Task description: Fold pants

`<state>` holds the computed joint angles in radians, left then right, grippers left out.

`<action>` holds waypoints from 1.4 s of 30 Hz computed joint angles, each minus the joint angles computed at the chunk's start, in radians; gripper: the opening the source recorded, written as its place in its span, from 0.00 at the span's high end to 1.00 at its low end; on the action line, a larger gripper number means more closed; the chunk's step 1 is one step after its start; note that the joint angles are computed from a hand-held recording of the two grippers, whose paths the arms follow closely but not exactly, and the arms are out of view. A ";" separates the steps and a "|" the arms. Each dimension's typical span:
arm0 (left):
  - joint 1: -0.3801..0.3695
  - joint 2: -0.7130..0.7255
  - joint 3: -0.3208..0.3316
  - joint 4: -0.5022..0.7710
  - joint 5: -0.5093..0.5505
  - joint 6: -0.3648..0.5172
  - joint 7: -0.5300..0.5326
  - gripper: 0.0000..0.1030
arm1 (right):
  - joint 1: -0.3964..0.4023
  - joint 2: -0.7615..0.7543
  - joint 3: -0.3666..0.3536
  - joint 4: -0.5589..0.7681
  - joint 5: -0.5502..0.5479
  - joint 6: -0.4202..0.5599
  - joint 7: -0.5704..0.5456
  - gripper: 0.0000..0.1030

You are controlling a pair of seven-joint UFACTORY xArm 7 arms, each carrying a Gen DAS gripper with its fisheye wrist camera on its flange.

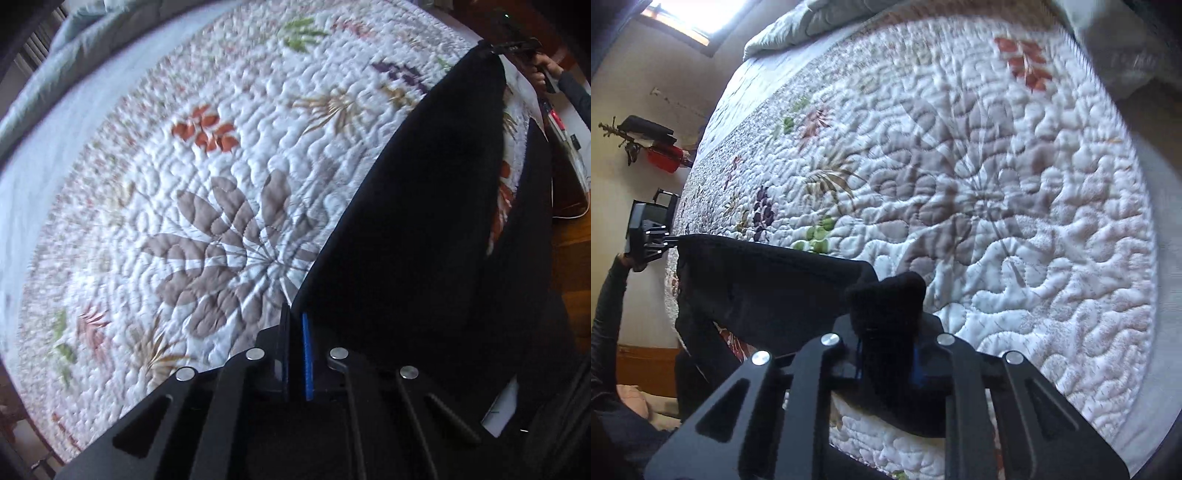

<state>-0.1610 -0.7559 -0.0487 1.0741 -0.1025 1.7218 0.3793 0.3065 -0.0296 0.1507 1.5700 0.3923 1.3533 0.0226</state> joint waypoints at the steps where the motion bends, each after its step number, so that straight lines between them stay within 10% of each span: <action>1: 0.000 -0.040 -0.029 0.025 0.009 0.019 -0.022 0.95 | 0.005 -0.021 0.005 -0.004 -0.019 -0.011 0.012 0.85; 6: -0.015 -0.182 -0.153 0.139 0.096 0.093 -0.074 0.95 | 0.017 -0.240 0.018 -0.137 -0.087 -0.102 0.052 0.81; 12: -0.029 -0.502 -0.496 0.069 0.224 0.100 -0.117 0.95 | 0.003 -0.671 0.136 -0.506 -0.328 -0.291 0.184 0.74; 19: -0.051 -0.764 -0.732 -0.001 0.007 0.258 -0.226 0.92 | 0.021 -1.018 0.295 -0.849 -0.447 -0.250 0.372 0.68; 30: 0.010 -0.865 -0.651 -0.004 -0.058 0.346 -0.265 0.43 | 0.136 -1.308 0.223 -0.983 -0.158 -0.035 0.770 0.40; 36: 0.036 -0.928 -0.579 0.020 0.060 0.420 -0.209 0.29 | 0.096 -1.600 0.184 -1.146 0.168 -0.316 1.115 0.21; 40: 0.025 -0.995 -0.542 -0.102 0.123 0.384 -0.135 0.27 | 0.045 -1.536 0.177 -1.135 0.179 -0.415 1.245 0.19; 42: 0.020 -1.018 -0.530 -0.154 0.121 0.390 -0.111 0.27 | 0.044 -1.486 0.167 -1.133 0.166 -0.418 1.292 0.44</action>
<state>-0.1408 -1.7737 -0.5791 0.9199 0.0183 2.1114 0.2682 0.3507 -1.5155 0.3177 0.4369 0.5587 0.9352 1.3143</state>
